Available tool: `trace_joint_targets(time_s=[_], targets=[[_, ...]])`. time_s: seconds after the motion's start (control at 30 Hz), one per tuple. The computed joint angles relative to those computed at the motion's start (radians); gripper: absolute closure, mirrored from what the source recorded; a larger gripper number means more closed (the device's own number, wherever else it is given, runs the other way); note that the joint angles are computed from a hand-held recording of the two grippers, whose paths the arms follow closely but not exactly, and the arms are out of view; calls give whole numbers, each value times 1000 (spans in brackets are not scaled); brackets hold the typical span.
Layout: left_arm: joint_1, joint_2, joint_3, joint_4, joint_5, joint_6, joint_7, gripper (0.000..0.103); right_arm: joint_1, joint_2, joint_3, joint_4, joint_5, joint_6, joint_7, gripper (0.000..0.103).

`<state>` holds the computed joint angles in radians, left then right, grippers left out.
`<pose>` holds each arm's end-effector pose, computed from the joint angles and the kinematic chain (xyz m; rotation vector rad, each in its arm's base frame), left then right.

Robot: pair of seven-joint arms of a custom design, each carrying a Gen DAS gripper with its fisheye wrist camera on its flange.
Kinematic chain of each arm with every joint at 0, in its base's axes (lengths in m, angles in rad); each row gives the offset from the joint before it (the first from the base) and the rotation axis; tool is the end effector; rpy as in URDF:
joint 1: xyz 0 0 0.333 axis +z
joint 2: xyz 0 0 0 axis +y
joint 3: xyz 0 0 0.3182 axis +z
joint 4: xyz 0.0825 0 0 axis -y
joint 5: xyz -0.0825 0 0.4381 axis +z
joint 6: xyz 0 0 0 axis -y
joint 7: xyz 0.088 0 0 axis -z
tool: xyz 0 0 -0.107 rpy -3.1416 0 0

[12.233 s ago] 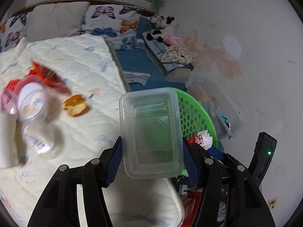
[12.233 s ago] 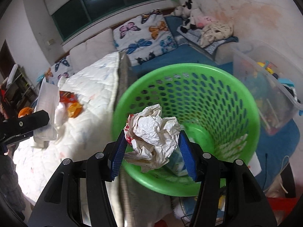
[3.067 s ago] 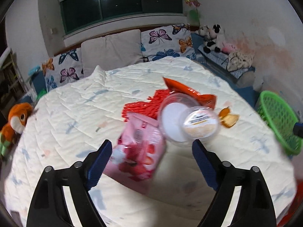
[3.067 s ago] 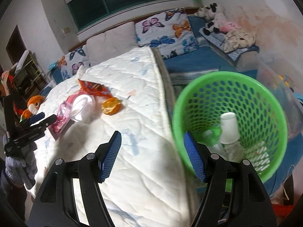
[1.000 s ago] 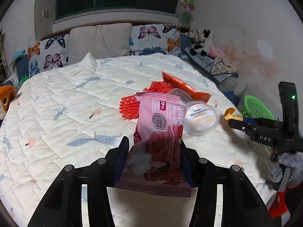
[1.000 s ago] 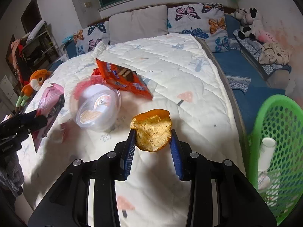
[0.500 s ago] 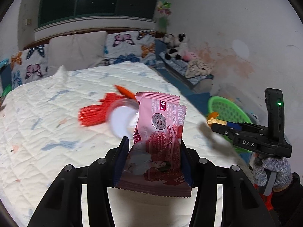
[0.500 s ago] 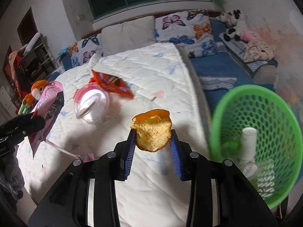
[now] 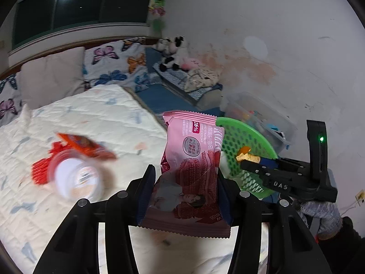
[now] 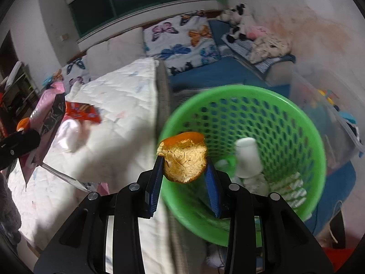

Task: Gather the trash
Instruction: 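Carry the packet and bread over the green basket and open both tools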

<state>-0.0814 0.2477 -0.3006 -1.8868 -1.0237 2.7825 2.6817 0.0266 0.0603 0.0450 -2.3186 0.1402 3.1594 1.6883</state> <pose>0.6630 -0.2124 0.4110 -1.2454 2.3421 -1.2371 0.6004 0.0303 0.3712 -1.5577 1.8826 -0.5843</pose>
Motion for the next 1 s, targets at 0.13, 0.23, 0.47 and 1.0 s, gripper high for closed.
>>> trace_joint_targets(time_s=[0.13, 0.23, 0.47, 1.0], targets=[[-32, 35, -8, 43, 67, -4, -50, 54, -18, -13, -9, -23, 28, -3, -16, 65], [-47, 58, -16, 71, 111, -2, -86, 54, -20, -18, -28, -37, 23, -2, -8, 64], [-72, 116, -44, 148, 190, 16, -141, 54, -43, -26, -20, -56, 167, -1, -113, 60], [-142, 243, -37, 250, 460, -6, -391, 51, 21, -68, -76, -84, 604, 21, -479, 54]])
